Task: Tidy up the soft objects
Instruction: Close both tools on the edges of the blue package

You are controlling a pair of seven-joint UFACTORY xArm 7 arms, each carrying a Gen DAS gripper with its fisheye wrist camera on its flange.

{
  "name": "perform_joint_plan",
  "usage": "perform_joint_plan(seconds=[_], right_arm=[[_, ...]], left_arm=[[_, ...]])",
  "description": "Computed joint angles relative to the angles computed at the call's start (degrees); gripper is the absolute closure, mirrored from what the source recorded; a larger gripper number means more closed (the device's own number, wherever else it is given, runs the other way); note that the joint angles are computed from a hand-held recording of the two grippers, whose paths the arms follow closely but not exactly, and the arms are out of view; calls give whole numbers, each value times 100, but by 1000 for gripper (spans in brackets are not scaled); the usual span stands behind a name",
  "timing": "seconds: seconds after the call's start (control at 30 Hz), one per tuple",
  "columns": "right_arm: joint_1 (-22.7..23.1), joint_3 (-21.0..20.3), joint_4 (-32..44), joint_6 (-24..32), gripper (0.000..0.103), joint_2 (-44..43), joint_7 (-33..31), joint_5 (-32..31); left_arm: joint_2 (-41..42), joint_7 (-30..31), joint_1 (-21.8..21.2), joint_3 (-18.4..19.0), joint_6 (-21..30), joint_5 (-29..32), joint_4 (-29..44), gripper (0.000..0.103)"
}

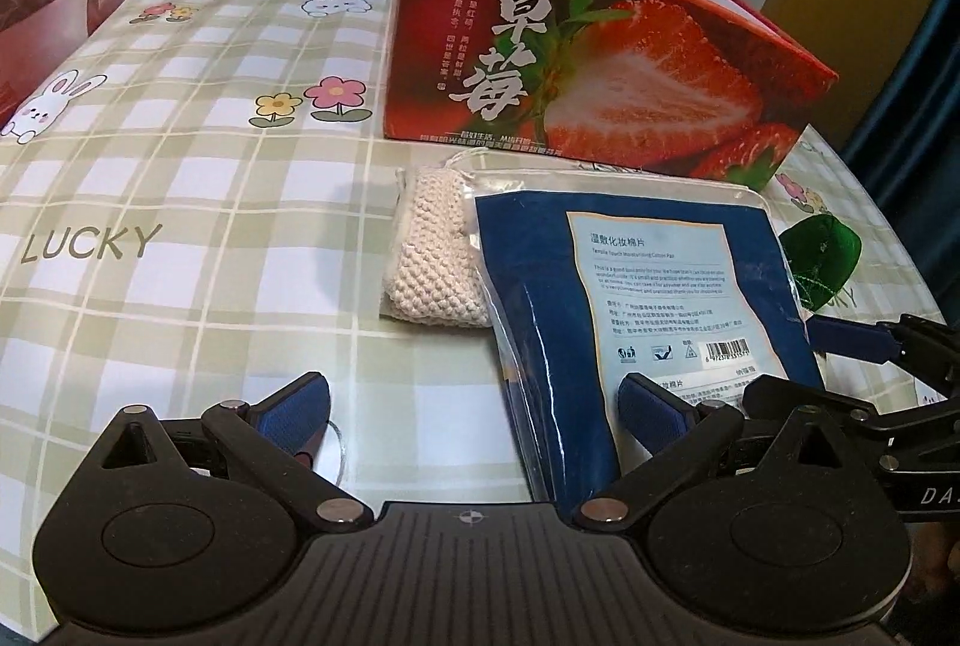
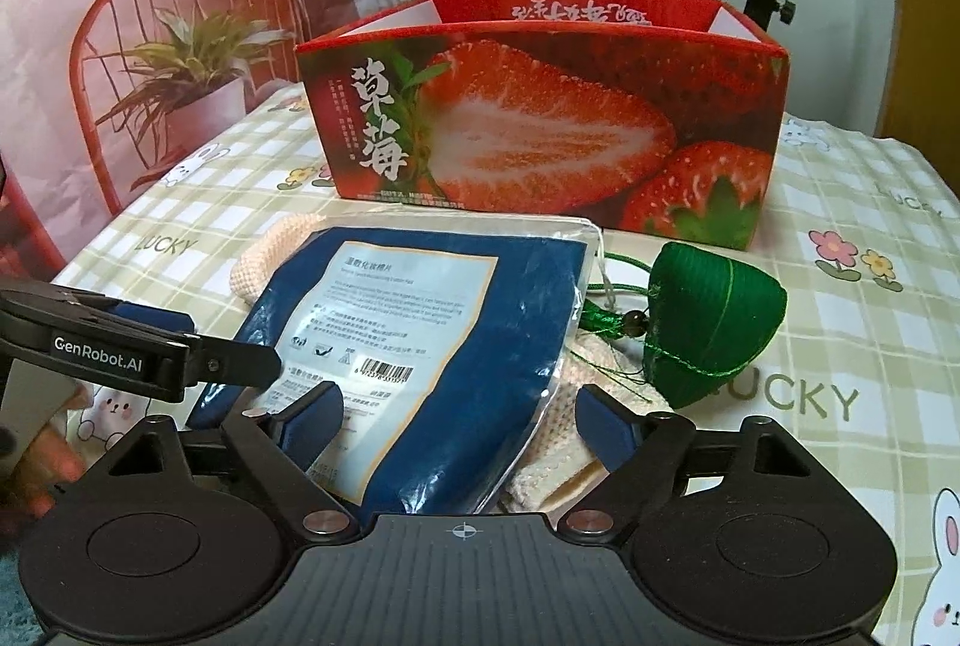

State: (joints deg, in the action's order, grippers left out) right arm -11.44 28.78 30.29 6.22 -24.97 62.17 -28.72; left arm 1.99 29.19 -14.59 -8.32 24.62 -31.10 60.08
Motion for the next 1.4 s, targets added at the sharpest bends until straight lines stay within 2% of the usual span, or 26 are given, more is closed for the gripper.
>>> perform_joint_plan(seconds=[0.23, 0.43, 0.67, 0.8, 0.9, 1.03, 1.17, 1.27, 1.4], right_arm=[[34, -34, -7, -20, 21, 24, 10, 30], [122, -92, -2, 22, 24, 9, -35, 71], [461, -339, -47, 125, 29, -77, -191, 283], [673, -459, -63, 243, 32, -143, -280, 443], [795, -516, -98, 287, 34, -215, -317, 542], [940, -610, -144, 314, 36, -277, -381, 694], [1042, -669, -154, 338, 43, -274, -450, 808], [1145, -759, -174, 302, 49, -254, -543, 921], [1173, -801, -179, 192, 52, -179, -622, 1028]], left_arm=[[-67, -23, -21, -4, -133, 29, -118, 0], [-28, 23, -2, 21, 11, 25, -23, 0], [33, -137, 12, 18, 143, 235, 86, 0], [181, -258, 74, 48, 659, 448, 437, 0], [136, -54, 155, 38, 934, 231, 500, 1], [-98, 313, 106, 29, 960, 314, 326, 10], [-171, 794, 75, 79, 1209, -150, 337, 25], [-90, 938, 93, 114, 1430, -406, 426, 37], [-2, 1131, 171, 135, 1757, -886, 509, 45]])
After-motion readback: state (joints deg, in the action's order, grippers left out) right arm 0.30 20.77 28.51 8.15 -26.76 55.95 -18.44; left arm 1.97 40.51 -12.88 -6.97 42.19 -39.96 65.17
